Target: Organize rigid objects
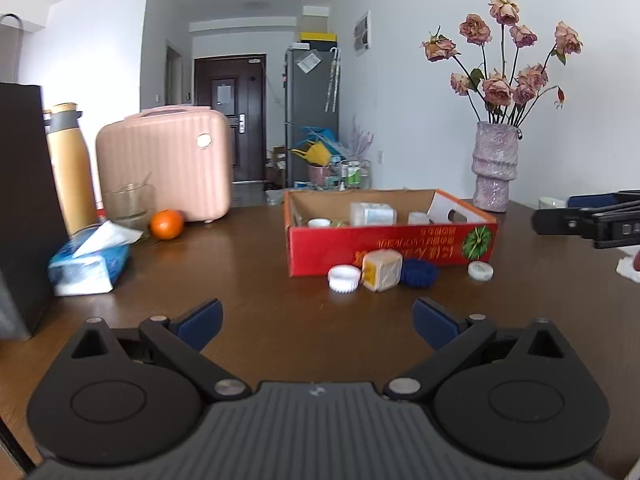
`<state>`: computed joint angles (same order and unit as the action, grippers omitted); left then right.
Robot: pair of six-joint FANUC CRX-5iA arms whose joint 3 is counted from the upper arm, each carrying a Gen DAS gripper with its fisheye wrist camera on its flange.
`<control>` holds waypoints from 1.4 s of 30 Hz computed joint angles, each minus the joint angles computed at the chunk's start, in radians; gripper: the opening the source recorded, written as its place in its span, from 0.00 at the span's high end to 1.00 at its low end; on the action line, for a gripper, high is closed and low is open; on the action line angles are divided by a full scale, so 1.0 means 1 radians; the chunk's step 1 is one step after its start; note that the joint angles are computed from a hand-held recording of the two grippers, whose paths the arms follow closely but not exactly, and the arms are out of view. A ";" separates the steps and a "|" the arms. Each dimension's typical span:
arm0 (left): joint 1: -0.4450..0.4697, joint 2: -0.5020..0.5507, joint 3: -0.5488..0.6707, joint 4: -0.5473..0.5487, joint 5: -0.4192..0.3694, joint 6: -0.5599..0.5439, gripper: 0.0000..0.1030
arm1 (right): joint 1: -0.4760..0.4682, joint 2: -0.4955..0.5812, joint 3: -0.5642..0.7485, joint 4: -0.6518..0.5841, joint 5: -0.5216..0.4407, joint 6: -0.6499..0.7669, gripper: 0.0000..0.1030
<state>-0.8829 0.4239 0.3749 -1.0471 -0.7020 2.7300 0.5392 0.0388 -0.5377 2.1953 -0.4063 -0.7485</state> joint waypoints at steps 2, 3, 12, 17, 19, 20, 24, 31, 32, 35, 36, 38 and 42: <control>-0.027 -0.022 -0.033 -0.037 -0.025 0.053 0.00 | 0.038 -0.026 -0.047 -0.023 -0.048 -0.014 0.09; -0.036 -0.032 -0.048 -0.046 -0.034 0.073 0.00 | 0.062 -0.037 -0.068 -0.050 -0.071 -0.015 0.09; -0.110 -0.065 -0.094 -0.065 -0.143 0.162 0.00 | 0.207 -0.116 -0.241 -0.116 -0.229 -0.095 0.04; -0.143 -0.065 -0.099 -0.047 -0.175 0.196 0.00 | 0.229 -0.157 -0.299 -0.142 -0.204 -0.142 0.04; -0.155 -0.065 -0.103 -0.040 -0.186 0.191 0.00 | 0.245 -0.168 -0.319 -0.136 -0.230 -0.158 0.03; -0.160 -0.064 -0.102 -0.034 -0.193 0.178 0.00 | 0.247 -0.177 -0.331 -0.124 -0.235 -0.179 0.03; -0.176 -0.068 -0.108 -0.038 -0.203 0.174 0.00 | 0.260 -0.190 -0.352 -0.129 -0.252 -0.221 0.03; -0.112 -0.024 -0.055 0.094 -0.180 0.085 0.00 | 0.254 -0.175 -0.344 -0.146 -0.250 -0.228 0.03; -0.097 -0.017 -0.047 0.123 -0.169 0.072 0.00 | 0.247 -0.171 -0.340 -0.149 -0.241 -0.222 0.03; -0.055 0.005 -0.016 0.193 -0.145 0.025 0.00 | 0.216 -0.161 -0.327 -0.147 -0.215 -0.209 0.03; -0.037 0.018 0.003 0.223 -0.138 -0.007 0.00 | 0.202 -0.156 -0.320 -0.147 -0.201 -0.201 0.03; 0.005 0.045 0.042 0.293 -0.112 -0.109 0.00 | 0.182 -0.137 -0.291 -0.193 -0.174 -0.145 0.03; 0.091 0.139 0.183 0.415 -0.091 -0.305 0.01 | 0.105 -0.095 -0.210 -0.257 -0.069 -0.038 0.04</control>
